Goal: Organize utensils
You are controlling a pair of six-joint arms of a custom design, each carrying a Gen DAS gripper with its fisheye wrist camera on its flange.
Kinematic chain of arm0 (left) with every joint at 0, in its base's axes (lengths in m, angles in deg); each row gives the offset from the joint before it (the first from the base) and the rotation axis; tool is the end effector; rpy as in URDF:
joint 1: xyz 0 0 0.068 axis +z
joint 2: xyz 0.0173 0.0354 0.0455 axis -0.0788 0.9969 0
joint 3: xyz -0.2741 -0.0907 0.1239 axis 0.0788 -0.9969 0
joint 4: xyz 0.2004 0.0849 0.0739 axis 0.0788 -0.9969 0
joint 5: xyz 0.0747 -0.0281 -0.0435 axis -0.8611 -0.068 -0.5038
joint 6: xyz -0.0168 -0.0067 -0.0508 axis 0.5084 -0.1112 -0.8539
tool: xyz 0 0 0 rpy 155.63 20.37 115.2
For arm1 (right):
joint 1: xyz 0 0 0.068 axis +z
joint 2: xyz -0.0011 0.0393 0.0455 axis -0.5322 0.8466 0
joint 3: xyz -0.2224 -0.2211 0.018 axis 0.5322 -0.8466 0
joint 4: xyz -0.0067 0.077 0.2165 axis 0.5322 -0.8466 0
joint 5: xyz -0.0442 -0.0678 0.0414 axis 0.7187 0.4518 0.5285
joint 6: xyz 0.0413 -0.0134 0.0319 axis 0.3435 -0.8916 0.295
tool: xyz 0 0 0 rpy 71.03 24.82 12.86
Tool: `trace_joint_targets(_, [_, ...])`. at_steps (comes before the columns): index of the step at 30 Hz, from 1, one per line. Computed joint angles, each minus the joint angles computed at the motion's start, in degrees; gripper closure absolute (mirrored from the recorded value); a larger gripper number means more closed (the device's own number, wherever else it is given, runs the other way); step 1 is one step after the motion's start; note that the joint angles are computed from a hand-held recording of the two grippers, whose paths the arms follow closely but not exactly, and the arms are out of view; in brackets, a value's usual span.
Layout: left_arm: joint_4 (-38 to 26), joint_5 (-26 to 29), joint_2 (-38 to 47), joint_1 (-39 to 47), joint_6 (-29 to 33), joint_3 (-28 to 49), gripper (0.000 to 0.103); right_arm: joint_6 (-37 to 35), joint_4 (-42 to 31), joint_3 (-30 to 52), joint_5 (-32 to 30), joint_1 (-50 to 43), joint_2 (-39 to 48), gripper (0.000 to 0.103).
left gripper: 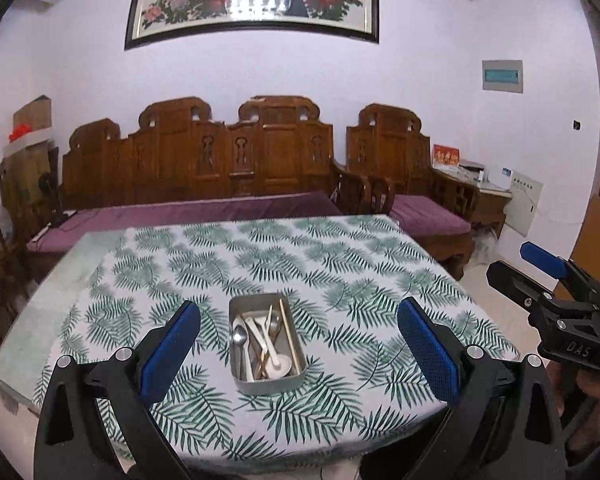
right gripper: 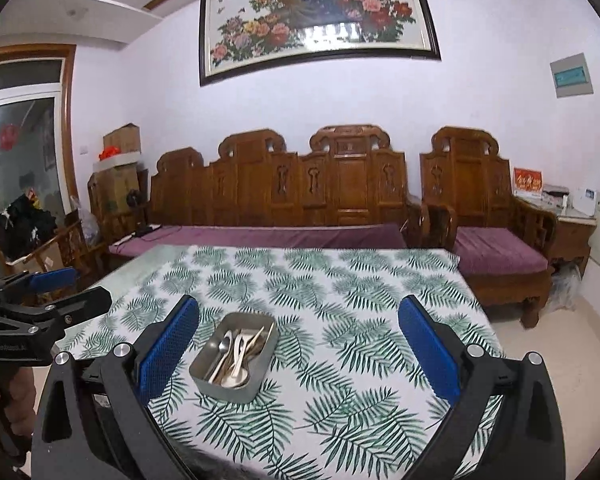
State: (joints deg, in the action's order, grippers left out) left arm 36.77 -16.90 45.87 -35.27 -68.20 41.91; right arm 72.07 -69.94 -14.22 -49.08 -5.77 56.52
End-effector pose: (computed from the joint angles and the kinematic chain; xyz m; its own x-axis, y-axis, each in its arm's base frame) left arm 0.1935 -0.1092 0.4110 -0.4266 0.1399 -0.8935 0.3561 0.9341 -0.0237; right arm 0.1703 0.0704 0.3822 -0.3069 0.0726 -0.9490 -0.0531 0.9942 0.0933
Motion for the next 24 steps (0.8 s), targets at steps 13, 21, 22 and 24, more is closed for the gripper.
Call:
trace_joint_targets(13, [0.06,-3.31,-4.41,-2.30,-1.37,0.02,0.008,-1.03,-1.01,2.27,-0.13,3.31,-1.97,0.003])
trace_joint_targets(21, [0.12,-3.68,-4.60,-2.01,-1.49,-0.05,0.008,-0.78,-0.79,2.00,-0.49,3.61,-1.98,0.003])
trace_joint_targets(22, [0.15,-3.77,-4.57,-2.12,-1.49,-0.07,0.008,-0.90,-0.82,2.07,-1.24,2.89,-1.94,0.003])
trace_joint_targets(24, [0.14,-3.75,-4.55,-2.16,-1.47,-0.09,0.008,-0.82,-0.89,2.11,-1.35,2.87,-1.87,0.003])
